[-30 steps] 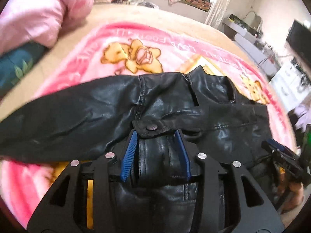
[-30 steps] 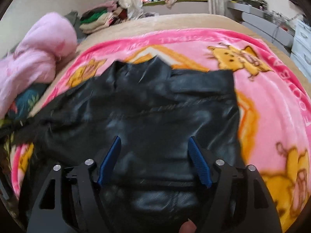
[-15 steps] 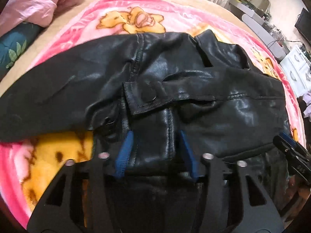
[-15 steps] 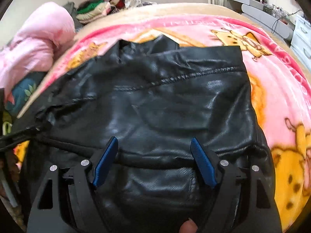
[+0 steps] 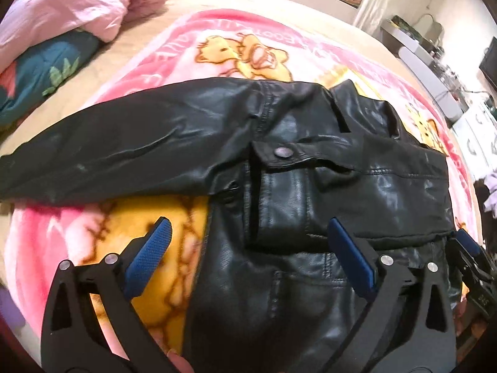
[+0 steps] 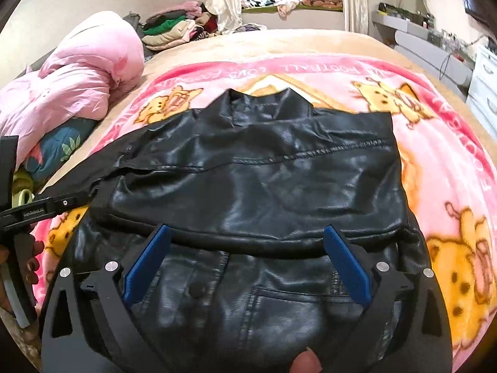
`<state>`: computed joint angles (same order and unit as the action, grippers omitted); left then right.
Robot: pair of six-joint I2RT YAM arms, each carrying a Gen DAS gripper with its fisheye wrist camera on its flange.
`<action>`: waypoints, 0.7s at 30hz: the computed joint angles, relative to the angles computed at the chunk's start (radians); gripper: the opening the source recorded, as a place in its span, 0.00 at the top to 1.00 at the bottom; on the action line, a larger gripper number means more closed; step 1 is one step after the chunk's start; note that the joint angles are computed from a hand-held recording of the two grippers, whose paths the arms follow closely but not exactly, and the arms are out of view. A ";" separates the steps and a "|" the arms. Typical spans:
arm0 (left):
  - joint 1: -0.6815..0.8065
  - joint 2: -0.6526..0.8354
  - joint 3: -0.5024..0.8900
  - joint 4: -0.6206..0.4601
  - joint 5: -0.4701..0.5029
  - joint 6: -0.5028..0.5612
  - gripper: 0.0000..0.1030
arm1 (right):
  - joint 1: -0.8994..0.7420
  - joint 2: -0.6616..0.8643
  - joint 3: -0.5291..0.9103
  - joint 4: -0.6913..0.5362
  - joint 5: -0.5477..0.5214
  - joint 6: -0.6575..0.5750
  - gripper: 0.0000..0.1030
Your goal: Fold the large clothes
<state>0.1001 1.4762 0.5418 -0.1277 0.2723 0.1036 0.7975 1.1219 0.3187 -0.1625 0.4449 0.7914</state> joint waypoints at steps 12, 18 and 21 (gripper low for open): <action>0.213 -0.017 -0.007 -0.003 0.025 0.077 0.09 | 0.124 0.189 0.182 -0.002 0.044 0.005 0.04; 0.361 0.058 0.042 -0.011 0.085 0.114 0.09 | 0.177 0.303 0.318 -0.009 0.073 -0.026 0.04; 0.427 0.102 0.077 -0.018 0.104 0.129 0.09 | 0.187 0.374 0.393 0.011 0.066 -0.056 0.04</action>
